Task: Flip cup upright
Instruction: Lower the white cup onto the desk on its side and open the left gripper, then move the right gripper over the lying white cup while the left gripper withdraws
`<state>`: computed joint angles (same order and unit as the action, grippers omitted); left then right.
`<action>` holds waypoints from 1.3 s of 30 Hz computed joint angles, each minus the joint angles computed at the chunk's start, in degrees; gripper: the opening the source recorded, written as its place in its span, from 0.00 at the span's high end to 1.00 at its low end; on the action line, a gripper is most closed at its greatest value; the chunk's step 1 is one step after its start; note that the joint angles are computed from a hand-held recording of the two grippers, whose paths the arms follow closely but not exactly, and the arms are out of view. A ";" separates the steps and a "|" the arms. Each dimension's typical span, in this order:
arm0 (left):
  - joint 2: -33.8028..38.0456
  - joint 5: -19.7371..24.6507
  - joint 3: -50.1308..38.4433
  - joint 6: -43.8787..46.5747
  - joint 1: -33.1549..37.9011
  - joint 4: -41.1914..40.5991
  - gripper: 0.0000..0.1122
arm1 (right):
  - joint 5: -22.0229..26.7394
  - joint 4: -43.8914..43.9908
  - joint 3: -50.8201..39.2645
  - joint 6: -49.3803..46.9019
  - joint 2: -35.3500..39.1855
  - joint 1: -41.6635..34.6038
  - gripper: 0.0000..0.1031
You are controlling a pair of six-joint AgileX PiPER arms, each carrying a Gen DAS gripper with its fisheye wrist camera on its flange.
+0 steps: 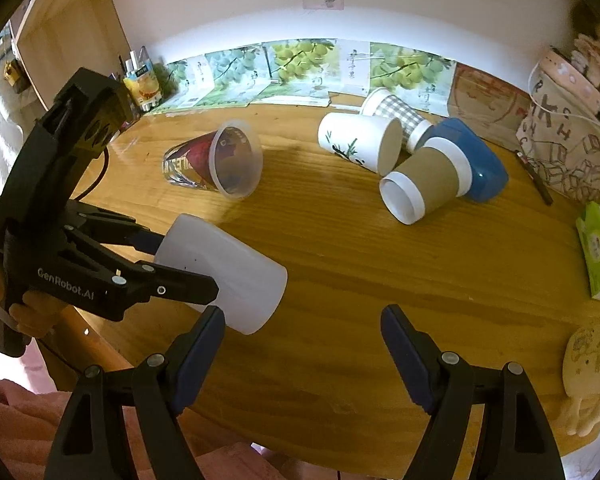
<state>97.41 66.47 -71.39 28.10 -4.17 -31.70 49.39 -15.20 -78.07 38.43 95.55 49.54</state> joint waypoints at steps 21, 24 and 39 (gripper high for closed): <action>1.51 2.55 -0.34 2.72 7.35 -1.63 0.29 | 0.44 1.10 -8.23 -2.56 6.71 0.95 0.22; 1.07 2.22 0.30 2.84 8.08 -1.72 0.29 | 0.39 0.97 -9.00 -3.23 7.26 1.34 0.22; -2.76 -1.63 4.84 2.15 10.48 -2.71 0.29 | 0.51 -0.93 -11.79 -7.14 9.31 3.42 0.21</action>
